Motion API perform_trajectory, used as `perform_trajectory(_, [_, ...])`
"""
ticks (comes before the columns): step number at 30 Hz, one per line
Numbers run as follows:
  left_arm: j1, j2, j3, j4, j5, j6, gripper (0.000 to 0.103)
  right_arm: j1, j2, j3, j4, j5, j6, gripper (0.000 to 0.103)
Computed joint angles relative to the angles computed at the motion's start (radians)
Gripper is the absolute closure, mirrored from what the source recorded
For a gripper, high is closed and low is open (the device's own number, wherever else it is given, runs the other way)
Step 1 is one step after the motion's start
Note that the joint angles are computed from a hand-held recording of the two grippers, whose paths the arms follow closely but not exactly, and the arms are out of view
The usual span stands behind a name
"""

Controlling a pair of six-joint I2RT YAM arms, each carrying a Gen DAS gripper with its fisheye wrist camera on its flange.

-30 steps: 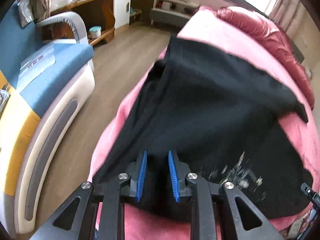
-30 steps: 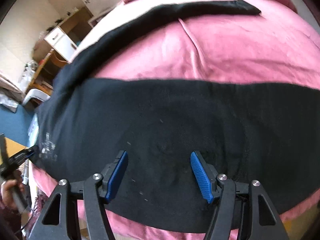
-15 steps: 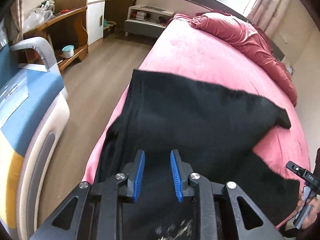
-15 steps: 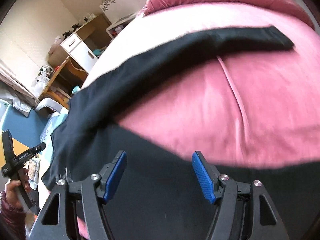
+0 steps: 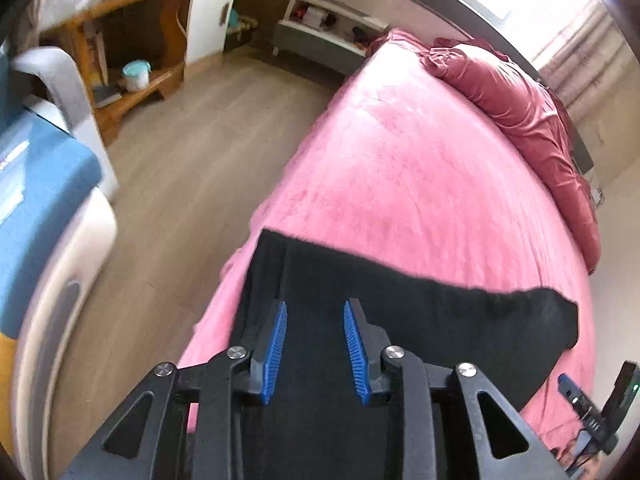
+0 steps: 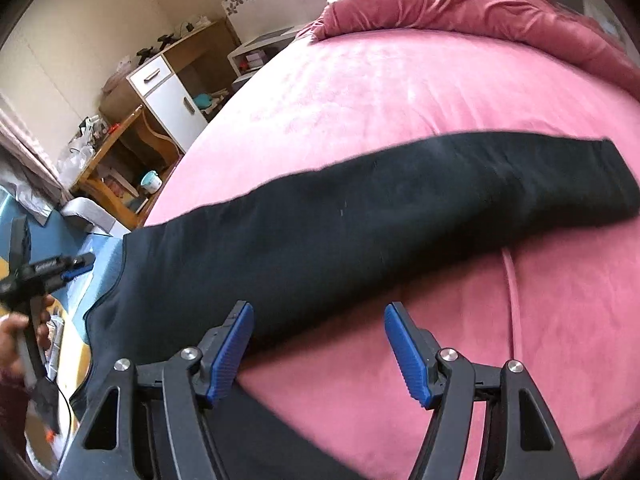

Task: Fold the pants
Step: 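Move the right tool to the pant leg cuffs and grasp them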

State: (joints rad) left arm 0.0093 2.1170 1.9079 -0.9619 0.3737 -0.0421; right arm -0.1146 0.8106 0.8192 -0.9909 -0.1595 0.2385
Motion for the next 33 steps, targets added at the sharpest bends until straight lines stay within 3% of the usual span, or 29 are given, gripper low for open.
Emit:
perform_trajectory(5, [-0.023, 0.187, 0.228, -0.061, -0.052, -0.088, 0.051, -0.014, 0.15, 0.055, 0.086, -0.004, -0.053, 0.028])
perform_trajectory(13, [-0.072, 0.397, 0.51, -0.193, -0.155, -0.084, 0.053, -0.102, 0.395, 0.195, 0.185, 0.0, -0.097, 0.017])
perform_trajectory(16, [-0.083, 0.311, 0.351, -0.077, -0.172, -0.029, 0.082, -0.118, 0.498, 0.25, 0.224, 0.053, -0.102, 0.017])
perform_trajectory(17, [-0.082, 0.273, 0.286, -0.024, -0.168, -0.02, 0.086, -0.123, 0.525, 0.266, 0.231, 0.064, -0.104, 0.017])
perform_trajectory(22, [-0.046, 0.047, -0.05, 0.226, -0.054, 0.011, 0.091, -0.129, 0.689, 0.373, 0.244, 0.14, -0.118, 0.017])
perform_trajectory(25, [-0.023, -0.079, -0.198, 0.323, 0.036, 0.057, 0.091, -0.123, 0.768, 0.42, 0.243, 0.229, -0.124, 0.017])
perform_trajectory(29, [0.001, -0.187, -0.297, 0.35, 0.115, 0.111, 0.091, -0.121, 0.876, 0.479, 0.219, 0.32, -0.126, 0.018])
perform_trajectory(31, [0.012, -0.207, -0.295, 0.328, 0.134, 0.133, 0.091, -0.135, 0.9, 0.477, 0.225, 0.293, -0.12, 0.021])
perform_trajectory(32, [0.014, -0.215, -0.3, 0.324, 0.143, 0.14, 0.091, -0.138, 0.894, 0.467, 0.236, 0.281, -0.125, 0.027])
perform_trajectory(33, [0.016, -0.232, -0.314, 0.321, 0.144, 0.149, 0.091, -0.143, 0.89, 0.462, 0.24, 0.251, -0.132, 0.04])
